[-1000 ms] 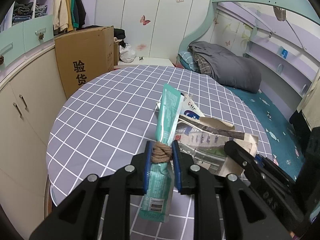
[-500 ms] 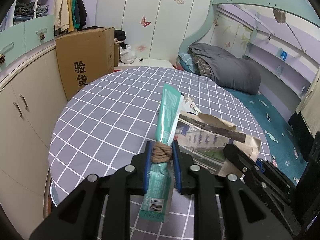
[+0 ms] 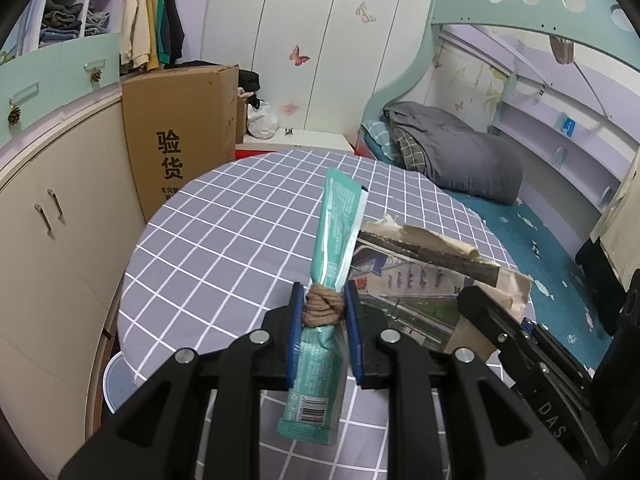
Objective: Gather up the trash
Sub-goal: 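Lift the teal tube and newspaper bundle off the table with both tools, then carry both items over the wastebasket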
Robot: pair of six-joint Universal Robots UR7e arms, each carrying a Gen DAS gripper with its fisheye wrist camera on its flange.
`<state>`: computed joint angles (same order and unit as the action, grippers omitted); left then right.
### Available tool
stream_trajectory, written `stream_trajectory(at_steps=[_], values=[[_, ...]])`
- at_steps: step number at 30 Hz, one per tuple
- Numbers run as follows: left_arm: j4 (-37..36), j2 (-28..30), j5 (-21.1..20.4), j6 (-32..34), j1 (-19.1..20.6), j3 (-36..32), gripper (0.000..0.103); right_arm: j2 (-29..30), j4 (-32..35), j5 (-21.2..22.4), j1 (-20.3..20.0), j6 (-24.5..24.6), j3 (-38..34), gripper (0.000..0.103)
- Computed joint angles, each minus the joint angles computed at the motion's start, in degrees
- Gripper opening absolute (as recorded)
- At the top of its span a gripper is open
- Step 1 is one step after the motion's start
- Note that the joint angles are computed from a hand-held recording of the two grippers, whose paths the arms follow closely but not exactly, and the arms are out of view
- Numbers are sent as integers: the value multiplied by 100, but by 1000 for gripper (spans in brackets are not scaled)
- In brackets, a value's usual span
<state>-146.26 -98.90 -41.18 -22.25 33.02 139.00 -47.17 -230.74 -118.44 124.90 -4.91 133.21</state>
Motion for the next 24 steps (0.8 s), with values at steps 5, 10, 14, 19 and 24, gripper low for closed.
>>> stream_trajectory(at_steps=[5, 10, 14, 19, 24], values=[[167, -210, 87, -38, -38, -21, 19, -4, 8, 88, 74, 92, -67, 8], [358, -548, 138, -116, -117, -2, 19, 6, 143, 110, 245, 114, -210, 8], [582, -884, 183, -176, -141, 6, 19, 79, 323, 118, 432, 135, -392, 8], [854, -1403, 235, -202, -100, 18, 19, 329, 627, 212, 677, 136, -734, 8], [1299, -2026, 381, -223, -7, 40, 19, 726, 1099, 430, 844, 215, -1181, 8]])
